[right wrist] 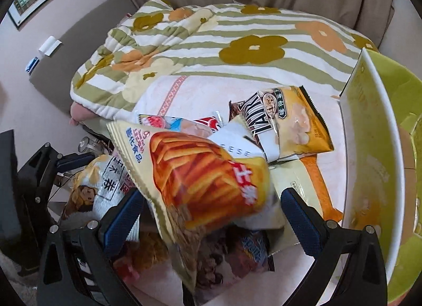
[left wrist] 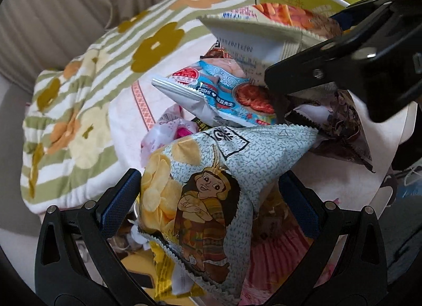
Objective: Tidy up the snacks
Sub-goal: 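Grasp a grey cartoon snack bag with the left gripper while the right grasps an orange stick-snack bag, then carry both bags over the box and open both grippers to drop them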
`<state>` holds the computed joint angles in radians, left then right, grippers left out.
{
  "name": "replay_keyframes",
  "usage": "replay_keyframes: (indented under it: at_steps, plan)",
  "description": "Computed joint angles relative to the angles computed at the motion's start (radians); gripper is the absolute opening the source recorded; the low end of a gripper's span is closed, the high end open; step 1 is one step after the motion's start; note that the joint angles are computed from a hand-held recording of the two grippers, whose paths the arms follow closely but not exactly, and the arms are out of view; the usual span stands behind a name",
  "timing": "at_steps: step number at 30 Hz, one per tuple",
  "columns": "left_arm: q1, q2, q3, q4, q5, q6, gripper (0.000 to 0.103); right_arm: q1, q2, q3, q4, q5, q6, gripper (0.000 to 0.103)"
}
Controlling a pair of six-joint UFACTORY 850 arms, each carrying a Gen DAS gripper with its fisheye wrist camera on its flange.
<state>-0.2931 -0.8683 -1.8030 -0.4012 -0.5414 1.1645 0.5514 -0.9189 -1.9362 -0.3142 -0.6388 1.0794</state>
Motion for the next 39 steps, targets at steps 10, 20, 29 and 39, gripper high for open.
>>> replay_keyframes:
  at_steps: [10, 20, 29, 39]
  plan:
    - [0.021, -0.054, -0.092, -0.017, -0.083, -0.008, 0.064, -0.020, -0.018, -0.013, 0.016, 0.013, 0.028, 0.103]
    - [0.030, -0.042, -0.093, -0.038, -0.097, -0.037, 0.062, -0.029, 0.000, 0.019, 0.019, 0.058, 0.049, 0.069]
    - [0.028, 0.042, -0.022, -0.065, -0.024, -0.055, 0.062, -0.009, 0.112, 0.138, -0.180, 0.117, 0.239, 0.066]
    - [-0.032, 0.185, 0.086, -0.095, 0.115, -0.187, 0.062, -0.012, 0.350, 0.404, -0.463, 0.206, 0.457, 0.066]
